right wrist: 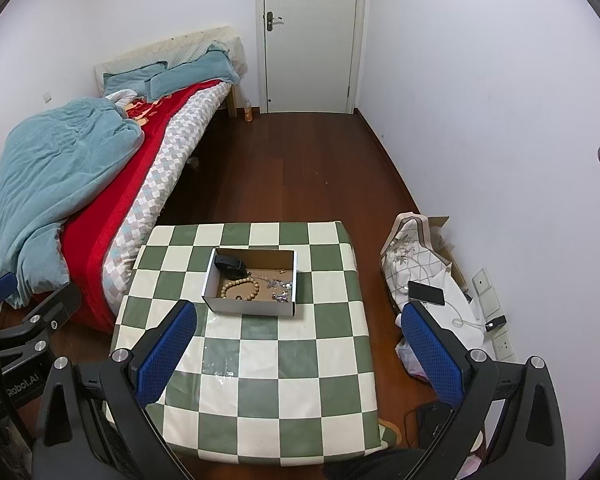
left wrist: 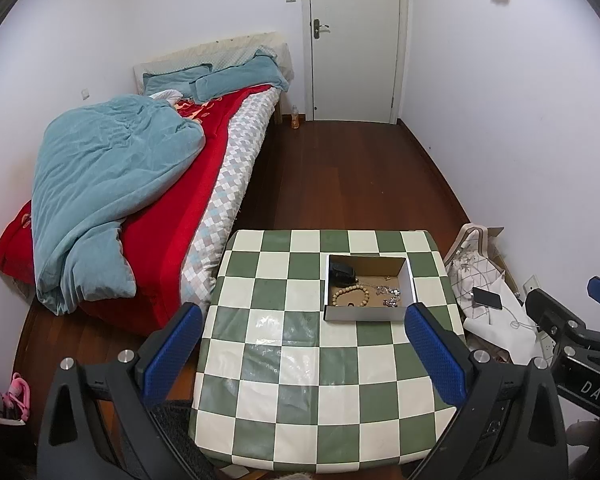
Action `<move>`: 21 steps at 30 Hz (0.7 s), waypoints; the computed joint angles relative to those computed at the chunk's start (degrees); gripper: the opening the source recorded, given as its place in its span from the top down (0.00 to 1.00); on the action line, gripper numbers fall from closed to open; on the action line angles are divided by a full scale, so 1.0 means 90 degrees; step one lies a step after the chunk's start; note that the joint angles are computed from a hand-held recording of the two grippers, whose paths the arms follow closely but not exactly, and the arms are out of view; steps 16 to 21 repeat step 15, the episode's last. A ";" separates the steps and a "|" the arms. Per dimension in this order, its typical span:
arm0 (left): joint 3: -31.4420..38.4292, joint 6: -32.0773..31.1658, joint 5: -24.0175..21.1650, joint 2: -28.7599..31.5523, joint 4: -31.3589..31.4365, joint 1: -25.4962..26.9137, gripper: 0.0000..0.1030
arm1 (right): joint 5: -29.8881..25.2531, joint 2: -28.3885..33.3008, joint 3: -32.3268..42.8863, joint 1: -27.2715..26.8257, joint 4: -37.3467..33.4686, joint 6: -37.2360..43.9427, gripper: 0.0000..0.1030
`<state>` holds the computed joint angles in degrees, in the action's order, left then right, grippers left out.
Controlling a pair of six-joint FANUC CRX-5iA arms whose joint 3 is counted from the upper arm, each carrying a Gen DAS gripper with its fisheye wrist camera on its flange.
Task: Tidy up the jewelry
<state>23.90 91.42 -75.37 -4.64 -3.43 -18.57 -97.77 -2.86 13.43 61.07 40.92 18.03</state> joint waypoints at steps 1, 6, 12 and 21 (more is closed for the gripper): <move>0.0006 -0.0002 -0.0009 0.0001 0.0009 0.0001 0.00 | 0.0001 0.0000 0.0000 0.0002 -0.0005 0.0005 0.00; -0.0001 -0.0008 -0.0003 -0.0011 0.0011 0.0005 0.00 | 0.0006 -0.0005 -0.0012 0.0003 0.0002 0.0010 0.00; 0.0023 -0.0007 0.0017 -0.0014 -0.0040 -0.0019 0.00 | 0.0001 -0.0005 -0.0002 0.0010 0.0001 0.0014 0.00; 0.0022 0.0011 0.0007 -0.0022 -0.0042 -0.0007 0.00 | 0.0010 -0.0011 -0.0007 0.0013 0.0002 -0.0006 0.00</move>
